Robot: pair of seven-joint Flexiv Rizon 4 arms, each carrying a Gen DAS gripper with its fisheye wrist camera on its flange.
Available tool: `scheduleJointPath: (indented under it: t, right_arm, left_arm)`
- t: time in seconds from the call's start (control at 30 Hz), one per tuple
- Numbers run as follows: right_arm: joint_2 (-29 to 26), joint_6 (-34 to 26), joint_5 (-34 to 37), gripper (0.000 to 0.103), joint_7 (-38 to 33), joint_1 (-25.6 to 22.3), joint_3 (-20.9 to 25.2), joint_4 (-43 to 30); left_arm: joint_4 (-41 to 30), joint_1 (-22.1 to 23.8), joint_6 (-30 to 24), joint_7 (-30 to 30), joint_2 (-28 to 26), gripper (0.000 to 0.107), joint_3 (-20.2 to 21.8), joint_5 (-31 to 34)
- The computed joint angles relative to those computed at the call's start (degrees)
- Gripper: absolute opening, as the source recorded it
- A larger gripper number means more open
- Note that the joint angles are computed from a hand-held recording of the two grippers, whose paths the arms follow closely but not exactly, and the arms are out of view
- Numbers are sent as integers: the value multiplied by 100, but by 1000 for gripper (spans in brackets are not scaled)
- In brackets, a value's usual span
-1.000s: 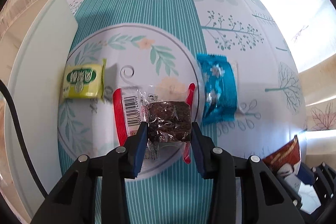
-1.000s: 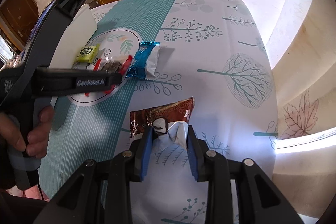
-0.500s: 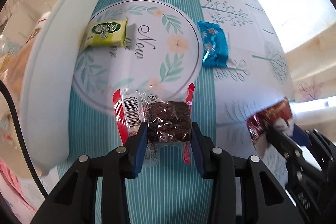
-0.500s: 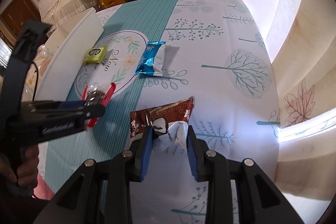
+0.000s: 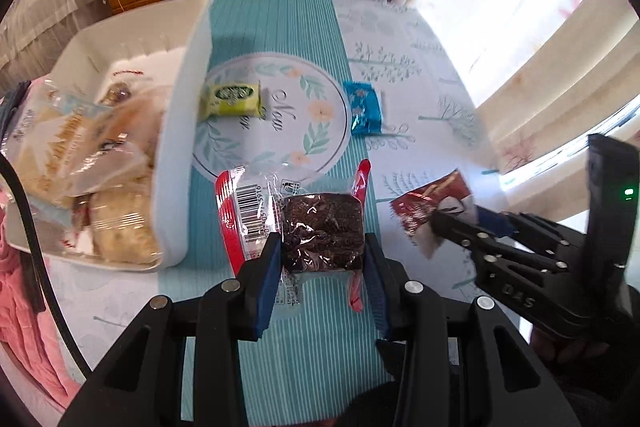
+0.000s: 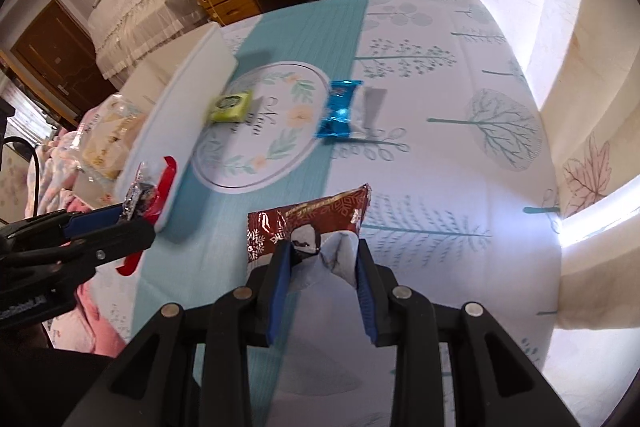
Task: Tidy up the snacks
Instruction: 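Carry both snacks over the white tray and open both tools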
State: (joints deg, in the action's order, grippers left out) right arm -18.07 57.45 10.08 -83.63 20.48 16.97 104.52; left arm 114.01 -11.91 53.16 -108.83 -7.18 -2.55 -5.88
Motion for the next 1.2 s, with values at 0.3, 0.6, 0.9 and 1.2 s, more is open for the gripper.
scheduleJointPath:
  t: [0.3,0.6,0.9,1.2]
  right_arm:
    - [57,34,381,32,-259,120,233,-307]
    - [23,325,346,32,-70,460,261,-535]
    - [-185,774,-479,32,930,1011,85,-640]
    - [-517,1153,-1501,32,2297,1555,-163,-748]
  left_arm:
    - [333,223,66,-69,755,38,165,-20]
    - [475,565,-42,178,1170,38,307,-44]
    - [571,939,-120,1102,1270,38,548,-402]
    - [606,1346,-238,2255,1175,39,779,-897]
